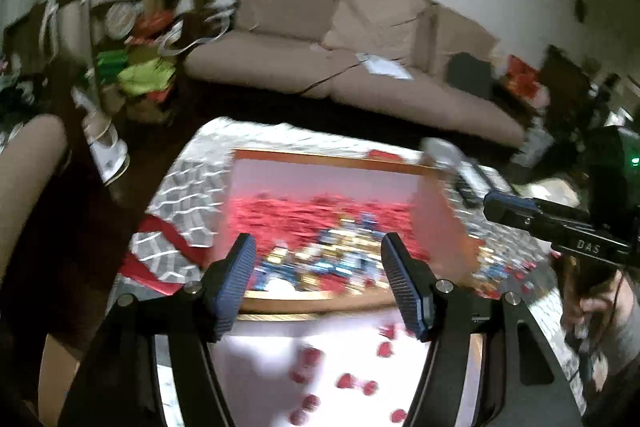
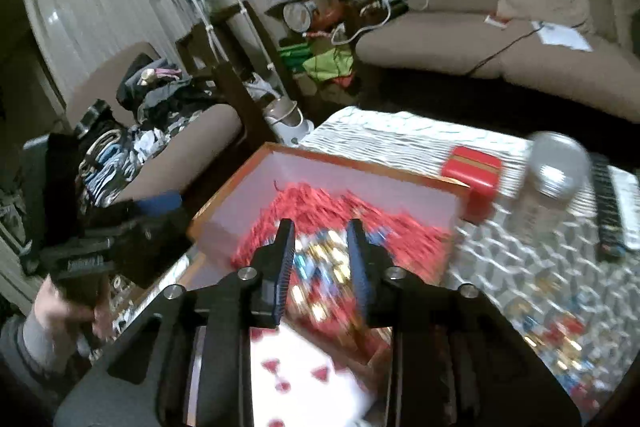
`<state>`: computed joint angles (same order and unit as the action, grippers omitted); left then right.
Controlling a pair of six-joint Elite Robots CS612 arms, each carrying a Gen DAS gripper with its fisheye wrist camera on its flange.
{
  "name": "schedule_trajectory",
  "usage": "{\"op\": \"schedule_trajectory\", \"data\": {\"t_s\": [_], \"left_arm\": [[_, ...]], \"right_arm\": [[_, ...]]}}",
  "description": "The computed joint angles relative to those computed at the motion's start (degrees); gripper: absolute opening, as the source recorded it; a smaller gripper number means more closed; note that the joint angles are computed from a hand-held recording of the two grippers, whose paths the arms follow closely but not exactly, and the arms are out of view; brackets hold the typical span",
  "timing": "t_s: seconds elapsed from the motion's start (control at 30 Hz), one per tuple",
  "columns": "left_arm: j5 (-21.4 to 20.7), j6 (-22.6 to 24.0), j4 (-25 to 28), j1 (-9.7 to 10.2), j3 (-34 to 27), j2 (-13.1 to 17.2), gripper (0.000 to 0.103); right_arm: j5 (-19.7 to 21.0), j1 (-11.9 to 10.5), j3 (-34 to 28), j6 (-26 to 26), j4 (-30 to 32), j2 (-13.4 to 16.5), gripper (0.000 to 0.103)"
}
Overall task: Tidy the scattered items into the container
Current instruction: 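Move both grippers back to the scattered candies on the table, then grasp a blue kiss with the right gripper while the left grasps a gold kiss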
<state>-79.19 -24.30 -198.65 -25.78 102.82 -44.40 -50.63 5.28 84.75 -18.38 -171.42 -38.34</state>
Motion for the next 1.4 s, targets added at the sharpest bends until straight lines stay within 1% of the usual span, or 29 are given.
{"op": "schedule_trajectory", "data": {"t_s": [0.07,0.13,0.17,0.23,0.3,0.37,0.43,0.53,0.63,0.7,0.77,0.83,0.93,0.97,1.0,1.03,1.07,1.17,1.23,1.27,1.33,1.37,1.4], "left_arm": [[0.62,2.76,-3.34,-2.54,1.72,-0.55,0.065],[1.31,4.78,-6.35,-5.16,3.03,-0.76,0.065],[0.62,5.22,-7.74,-6.44,3.47,-0.69,0.065],[-0.17,4.63,-9.73,-8.55,3.87,-0.27,0.065],[0.27,3.46,-11.60,-10.77,3.82,0.70,0.065],[1.23,2.71,-12.77,-12.45,3.42,1.83,0.065],[1.10,0.95,-12.77,-13.46,2.60,3.10,0.065],[1.95,-0.95,-12.05,-14.72,0.56,5.70,0.065],[1.82,-1.33,-9.07,-14.97,-1.65,7.49,0.065],[1.34,-0.05,-6.80,-14.93,-3.66,8.78,0.065],[1.20,1.34,-5.64,-14.90,-4.83,9.65,0.065],[-0.65,0.90,-5.02,-14.31,-5.33,10.22,0.065],[-3.45,-1.02,-5.50,-13.55,-5.21,10.61,0.065],[-3.92,-0.66,-5.95,-13.45,-5.24,10.66,0.065],[-3.91,-0.60,-6.09,-13.53,-5.26,10.69,0.065],[-4.21,-0.62,-6.37,-13.46,-5.30,10.72,0.065],[-4.47,-0.62,-6.68,-13.38,-5.34,10.77,0.065],[-5.67,-0.09,-7.24,-13.24,-5.73,11.07,0.065],[-7.20,-0.24,-8.83,-12.94,-5.97,11.49,0.065],[-8.75,-0.72,-10.44,-12.67,-5.93,11.73,0.065],[-10.55,-1.37,-13.39,-12.36,-5.87,12.26,0.065],[-10.32,-1.17,-15.03,-12.40,-5.83,12.57,0.065],[-9.62,-0.76,-15.11,-12.56,-5.87,12.60,0.065]], "right_arm": [[-1.03,-1.84,4.50,-3.77,-1.41,-2.44,0.028],[-4.82,-3.84,9.54,-7.33,-3.63,-5.10,0.028],[-5.84,-4.67,11.40,-8.07,-4.66,-6.01,0.028],[-7.94,-6.33,15.43,-9.26,-8.49,-7.70,0.028],[-8.43,-8.20,19.38,-9.18,-13.07,-8.98,0.029],[-9.24,-9.39,22.48,-8.73,-17.55,-9.50,0.030],[-9.80,-10.07,24.27,-8.48,-20.69,-9.16,0.033],[-11.62,-10.05,24.74,-8.46,-22.97,-7.25,0.033],[-13.21,-9.29,22.72,-8.03,-21.90,-4.59,0.033],[-13.90,-9.04,21.19,-7.06,-22.15,-2.65,0.033],[-14.15,-8.81,19.58,-5.85,-21.91,-0.89,0.033],[-14.61,-8.58,18.02,-5.29,-21.87,0.76,0.034],[-14.06,-8.27,15.44,-4.68,-19.03,2.43,0.032],[-14.39,-8.00,14.77,-4.87,-18.46,2.85,0.028],[-14.95,-7.71,14.25,-5.41,-18.08,3.18,0.025],[-16.22,-7.35,13.91,-6.05,-17.87,3.41,0.014],[-17.69,-7.00,13.61,-6.44,-17.39,3.60,0.010],[-18.18,-7.22,14.12,-4.59,-17.96,3.35,0.009],[-16.38,-7.95,15.18,-2.86,-18.07,2.47,0.009],[-15.22,-8.51,16.30,-2.11,-18.52,1.62,0.009],[-12.73,-9.64,18.42,-0.90,-18.86,-0.11,0.009],[-11.37,-10.30,19.86,-0.36,-19.26,-1.22,0.009],[-9.82,-11.02,21.36,0.02,-19.77,-2.35,0.009]]}}
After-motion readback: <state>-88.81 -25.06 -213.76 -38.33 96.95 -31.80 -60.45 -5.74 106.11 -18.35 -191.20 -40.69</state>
